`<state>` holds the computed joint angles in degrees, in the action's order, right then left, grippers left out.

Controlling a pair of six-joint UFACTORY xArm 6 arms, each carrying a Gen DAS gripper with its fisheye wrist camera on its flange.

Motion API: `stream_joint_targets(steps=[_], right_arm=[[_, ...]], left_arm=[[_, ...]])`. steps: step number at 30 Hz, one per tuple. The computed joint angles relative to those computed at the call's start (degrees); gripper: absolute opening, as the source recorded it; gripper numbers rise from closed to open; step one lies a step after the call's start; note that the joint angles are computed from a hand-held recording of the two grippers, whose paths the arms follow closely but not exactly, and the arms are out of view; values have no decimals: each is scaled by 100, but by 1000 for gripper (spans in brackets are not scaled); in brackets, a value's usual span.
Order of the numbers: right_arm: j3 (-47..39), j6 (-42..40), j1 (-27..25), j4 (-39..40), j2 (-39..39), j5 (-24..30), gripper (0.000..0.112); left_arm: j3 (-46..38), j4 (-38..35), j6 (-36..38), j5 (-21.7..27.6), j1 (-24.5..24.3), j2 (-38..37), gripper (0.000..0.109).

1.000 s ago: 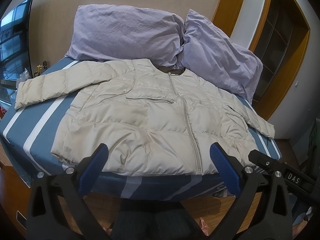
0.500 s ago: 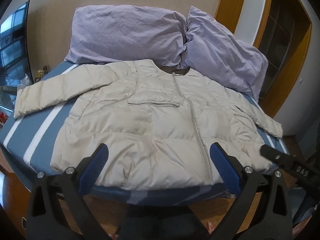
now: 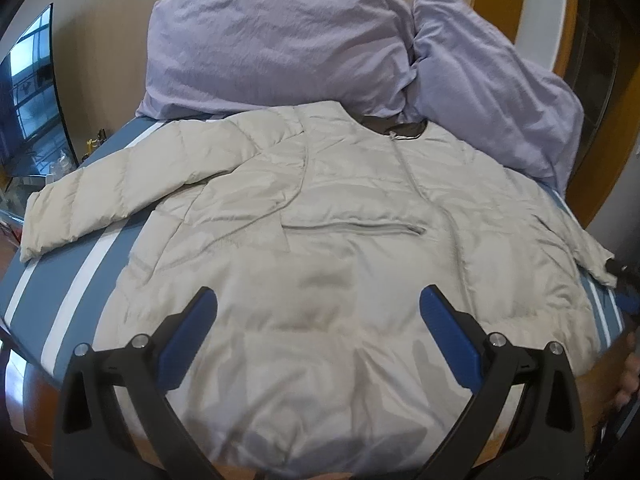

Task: Fold large clothes
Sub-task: 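Grasp the jacket sleeve cuff with the right gripper and lift it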

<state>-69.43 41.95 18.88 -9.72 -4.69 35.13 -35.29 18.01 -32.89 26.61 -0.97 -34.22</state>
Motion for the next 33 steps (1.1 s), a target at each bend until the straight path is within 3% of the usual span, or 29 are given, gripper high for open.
stream_joint_targets(steps=[5,11,18,23,27,33], right_arm=[[-594,422,-763,-322,656,90,102],[-1344,890,-1543,-611,1482,453,102],[-1866,1050,-2070,-845,2106,655,102],[-1960,623,-2287,-225,2328,648,81],[-1643,456,-2321,61,2203,322,69],[-1478,167,-2352,398,2115,60,35]], left_arm=[[-435,-114,275,-104,141,683,101],[-921,211,65,-48,215,1378,101],[-1240,715,-355,57,278,1817,101],[-1380,1192,-690,197,219,1980,101],[-1357,1278,-749,191,212,2004,101],[-1315,1021,-567,75,260,2055,101]])
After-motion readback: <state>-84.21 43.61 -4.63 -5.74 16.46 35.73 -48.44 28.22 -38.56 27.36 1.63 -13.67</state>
